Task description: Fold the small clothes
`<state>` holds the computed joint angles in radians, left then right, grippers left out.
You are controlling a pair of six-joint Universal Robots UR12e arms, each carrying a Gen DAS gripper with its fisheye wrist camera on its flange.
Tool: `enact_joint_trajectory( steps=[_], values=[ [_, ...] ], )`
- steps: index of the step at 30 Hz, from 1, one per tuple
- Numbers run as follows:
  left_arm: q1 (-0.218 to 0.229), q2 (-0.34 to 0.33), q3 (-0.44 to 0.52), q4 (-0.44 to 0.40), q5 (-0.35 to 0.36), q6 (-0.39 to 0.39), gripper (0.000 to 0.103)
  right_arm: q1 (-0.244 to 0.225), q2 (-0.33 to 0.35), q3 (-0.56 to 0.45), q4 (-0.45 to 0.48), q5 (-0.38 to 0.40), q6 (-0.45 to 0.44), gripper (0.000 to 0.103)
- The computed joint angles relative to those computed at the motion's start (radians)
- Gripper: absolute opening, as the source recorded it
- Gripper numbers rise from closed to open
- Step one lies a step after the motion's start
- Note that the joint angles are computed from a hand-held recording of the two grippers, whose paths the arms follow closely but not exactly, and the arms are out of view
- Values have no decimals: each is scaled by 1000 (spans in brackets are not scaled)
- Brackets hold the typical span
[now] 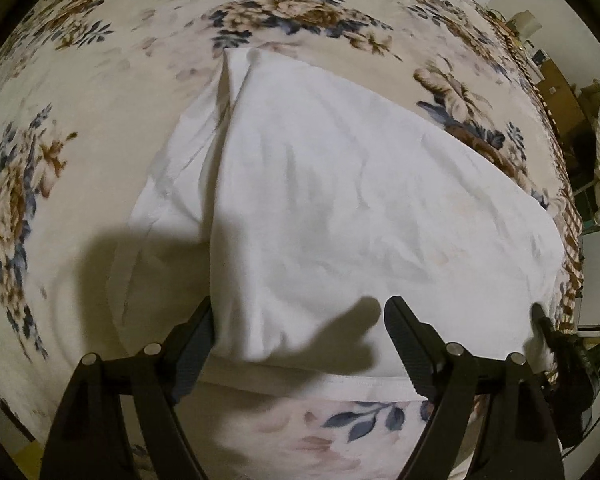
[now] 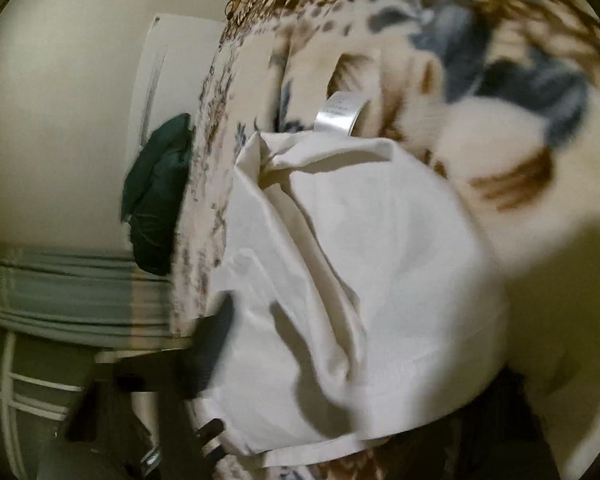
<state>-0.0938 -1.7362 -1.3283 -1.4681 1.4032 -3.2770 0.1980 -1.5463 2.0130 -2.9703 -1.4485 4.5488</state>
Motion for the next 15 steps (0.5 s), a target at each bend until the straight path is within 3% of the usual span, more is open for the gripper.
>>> enact_joint_trajectory(
  steps=[6, 9, 15],
  values=[
    [22, 15, -7, -1, -23, -43, 83, 21, -11, -85, 200, -64, -71, 10],
    [40, 29, -13, 4, -35, -64, 83, 44, -6, -169, 335, -124, -155, 10],
    [104, 72, -36, 22, -46, -107, 82, 136, 112, -451, 622, -262, -473, 10]
  ],
)
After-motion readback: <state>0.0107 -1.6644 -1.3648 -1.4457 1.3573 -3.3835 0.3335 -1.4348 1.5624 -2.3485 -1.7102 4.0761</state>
